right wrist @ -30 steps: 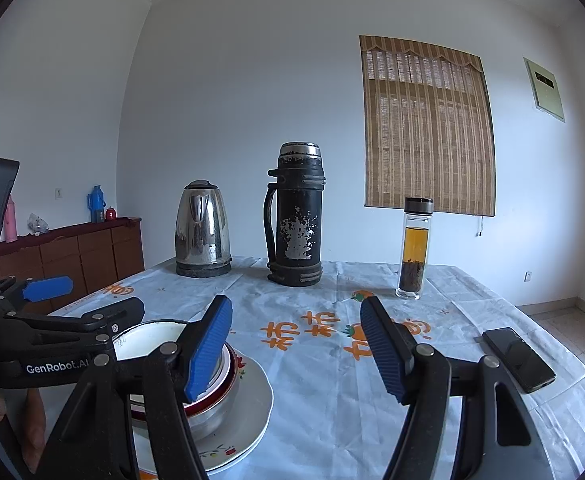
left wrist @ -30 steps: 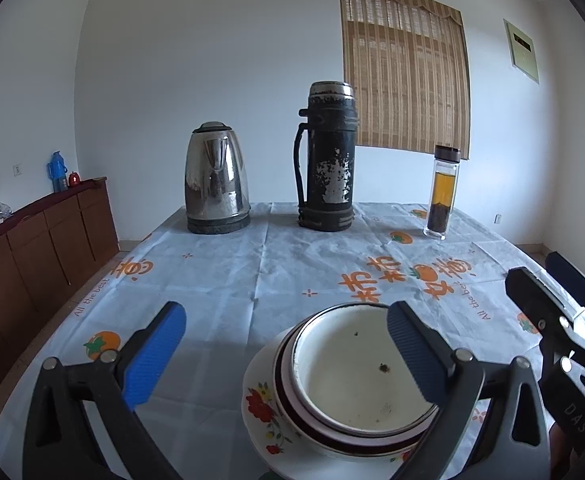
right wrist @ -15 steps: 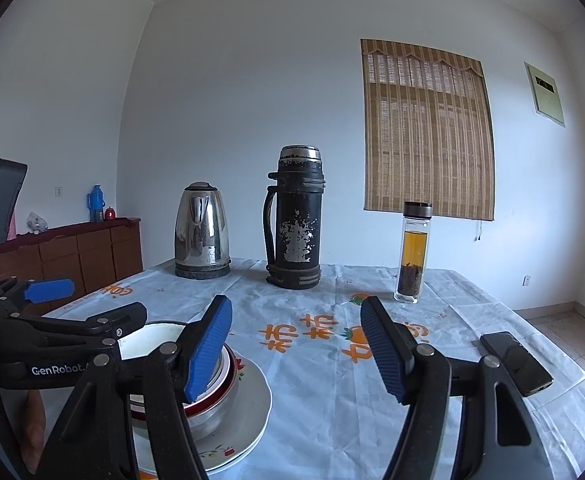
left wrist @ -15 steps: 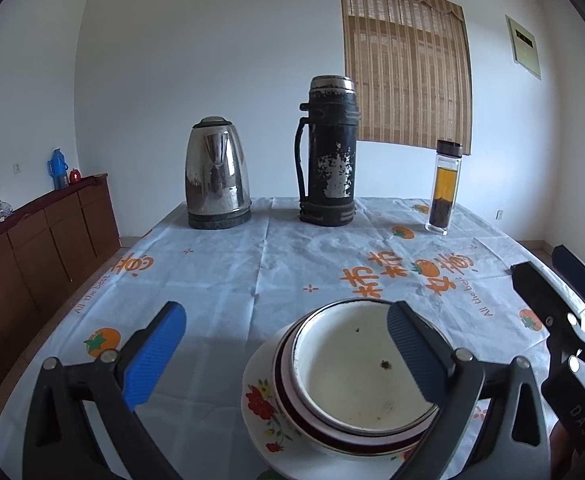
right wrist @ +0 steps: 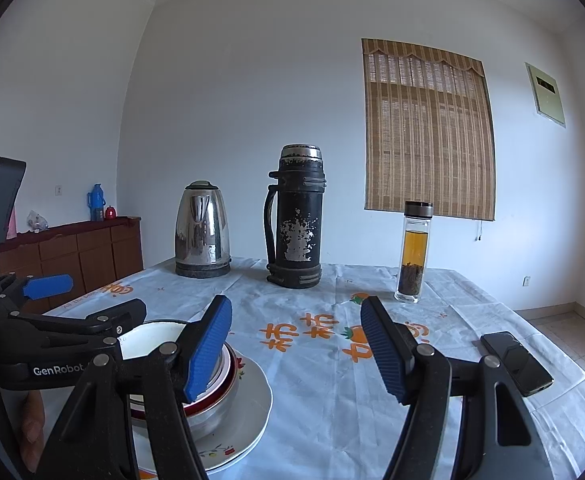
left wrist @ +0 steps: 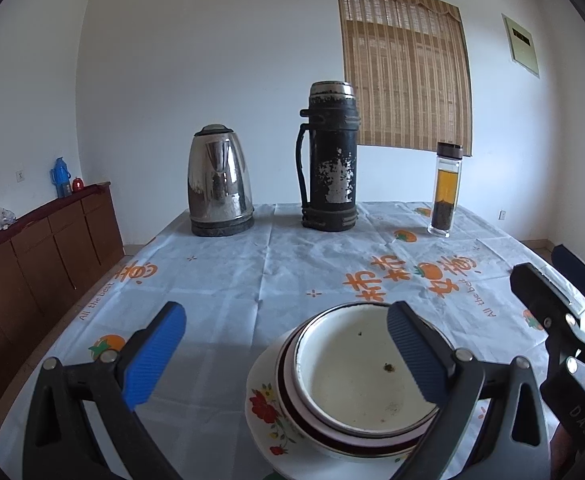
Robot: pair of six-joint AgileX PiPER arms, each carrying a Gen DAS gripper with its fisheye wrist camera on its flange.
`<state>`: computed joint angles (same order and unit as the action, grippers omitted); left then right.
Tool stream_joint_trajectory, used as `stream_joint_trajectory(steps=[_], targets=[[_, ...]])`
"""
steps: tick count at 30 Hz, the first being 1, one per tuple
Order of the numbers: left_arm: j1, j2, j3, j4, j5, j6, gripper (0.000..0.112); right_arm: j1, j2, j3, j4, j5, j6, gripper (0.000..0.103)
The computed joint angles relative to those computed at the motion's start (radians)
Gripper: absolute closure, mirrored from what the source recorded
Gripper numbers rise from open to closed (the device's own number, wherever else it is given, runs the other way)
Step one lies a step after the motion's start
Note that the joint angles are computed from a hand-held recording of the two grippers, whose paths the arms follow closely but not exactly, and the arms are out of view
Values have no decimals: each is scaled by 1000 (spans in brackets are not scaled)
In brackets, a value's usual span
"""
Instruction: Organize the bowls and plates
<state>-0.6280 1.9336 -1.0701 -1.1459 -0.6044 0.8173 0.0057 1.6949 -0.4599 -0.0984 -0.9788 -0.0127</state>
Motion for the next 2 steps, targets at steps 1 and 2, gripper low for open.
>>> stream_joint_trajectory(steps=[1,2], targets=[[-2,0,0,-2,-3,3,10,1,0,0,1,0,-2,34],[-3,-1,1,1,-6,2,10,1,0,0,1,0,-2,34]])
